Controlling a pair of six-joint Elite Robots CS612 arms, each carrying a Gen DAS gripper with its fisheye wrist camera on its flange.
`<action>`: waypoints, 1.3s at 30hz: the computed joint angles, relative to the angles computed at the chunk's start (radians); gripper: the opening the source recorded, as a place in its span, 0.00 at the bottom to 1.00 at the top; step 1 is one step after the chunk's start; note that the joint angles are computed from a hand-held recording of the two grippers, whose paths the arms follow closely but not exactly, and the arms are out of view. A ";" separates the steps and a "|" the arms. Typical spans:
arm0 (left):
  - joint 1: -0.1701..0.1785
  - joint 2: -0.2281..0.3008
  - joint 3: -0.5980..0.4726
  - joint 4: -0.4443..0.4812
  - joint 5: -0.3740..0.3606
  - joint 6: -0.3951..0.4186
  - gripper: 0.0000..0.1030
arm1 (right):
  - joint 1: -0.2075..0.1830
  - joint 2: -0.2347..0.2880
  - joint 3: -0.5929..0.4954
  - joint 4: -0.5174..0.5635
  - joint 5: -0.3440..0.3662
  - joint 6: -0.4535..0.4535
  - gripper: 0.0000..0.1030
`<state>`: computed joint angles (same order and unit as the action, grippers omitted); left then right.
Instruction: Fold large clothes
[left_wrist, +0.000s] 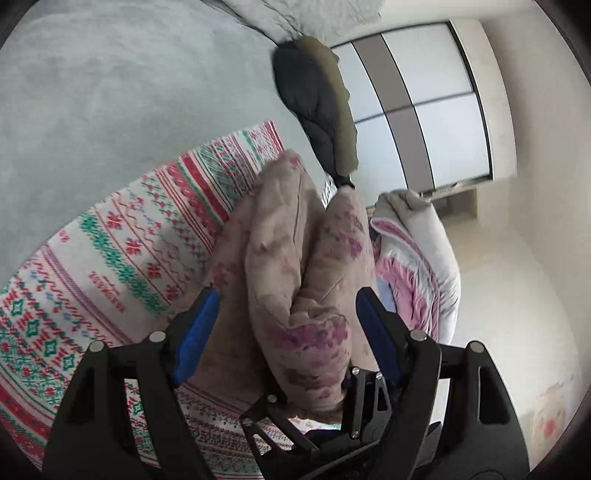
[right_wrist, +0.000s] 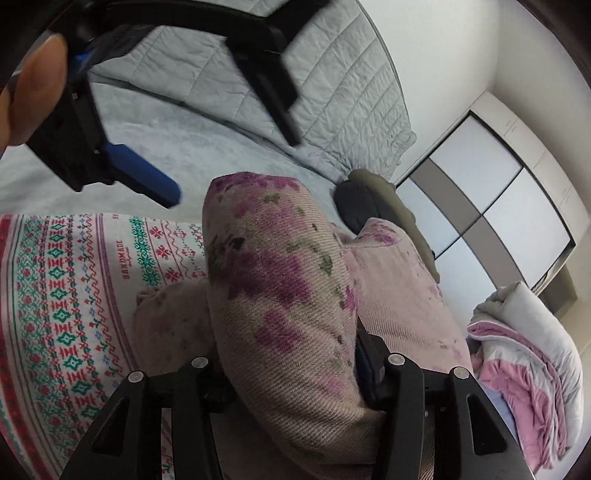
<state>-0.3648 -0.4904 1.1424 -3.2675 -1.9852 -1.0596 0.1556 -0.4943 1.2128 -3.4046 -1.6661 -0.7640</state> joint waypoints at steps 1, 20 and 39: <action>-0.004 -0.001 -0.005 0.021 0.001 0.021 0.75 | -0.002 -0.004 0.016 -0.015 0.020 0.003 0.61; -0.060 -0.051 0.001 0.382 0.261 0.156 0.23 | -0.180 -0.220 0.133 0.269 0.389 0.761 0.67; -0.095 -0.076 0.014 0.298 0.378 0.300 0.43 | -0.121 -0.141 0.093 0.404 0.229 0.545 0.56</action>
